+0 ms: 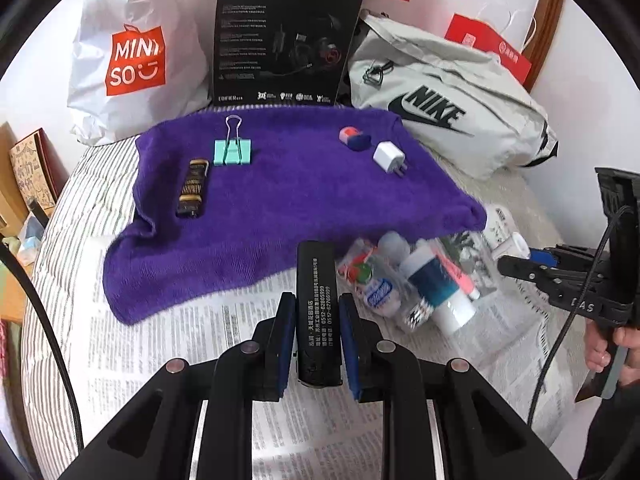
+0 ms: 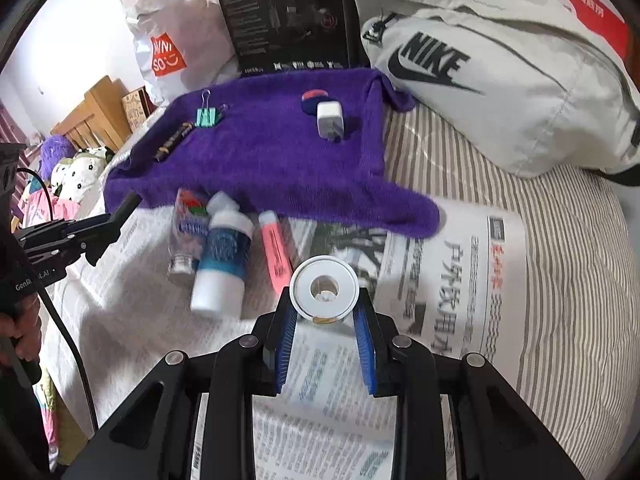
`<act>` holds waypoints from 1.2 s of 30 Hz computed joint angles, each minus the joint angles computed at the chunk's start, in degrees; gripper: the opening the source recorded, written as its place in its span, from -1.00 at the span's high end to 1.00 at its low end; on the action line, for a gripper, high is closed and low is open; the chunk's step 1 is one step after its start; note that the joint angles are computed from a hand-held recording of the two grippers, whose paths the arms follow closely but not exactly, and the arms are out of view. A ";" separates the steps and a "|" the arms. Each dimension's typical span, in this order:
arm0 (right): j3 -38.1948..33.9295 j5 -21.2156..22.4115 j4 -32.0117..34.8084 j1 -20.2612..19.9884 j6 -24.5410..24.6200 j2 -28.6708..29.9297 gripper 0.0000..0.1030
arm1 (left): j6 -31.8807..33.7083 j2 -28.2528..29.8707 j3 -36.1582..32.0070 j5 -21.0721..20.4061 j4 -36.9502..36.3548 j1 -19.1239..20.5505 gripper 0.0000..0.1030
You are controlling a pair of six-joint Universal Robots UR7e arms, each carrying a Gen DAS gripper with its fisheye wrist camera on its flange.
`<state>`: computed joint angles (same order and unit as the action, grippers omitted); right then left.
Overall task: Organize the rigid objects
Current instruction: 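Carry the case onto the purple towel and release while the right gripper sets the tape roll there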
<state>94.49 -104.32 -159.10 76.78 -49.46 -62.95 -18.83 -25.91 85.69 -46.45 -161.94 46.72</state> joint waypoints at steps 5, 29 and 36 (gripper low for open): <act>-2.52 0.45 1.18 1.19 0.30 1.35 0.44 | 1.29 -0.10 -1.96 1.39 0.73 0.70 0.59; -25.96 -6.47 11.26 5.57 1.22 17.70 0.44 | 6.57 3.69 -15.12 0.55 6.64 6.38 0.59; -29.00 -9.08 12.02 5.85 0.31 20.67 0.44 | 6.80 5.62 -19.25 -0.55 9.15 8.14 0.59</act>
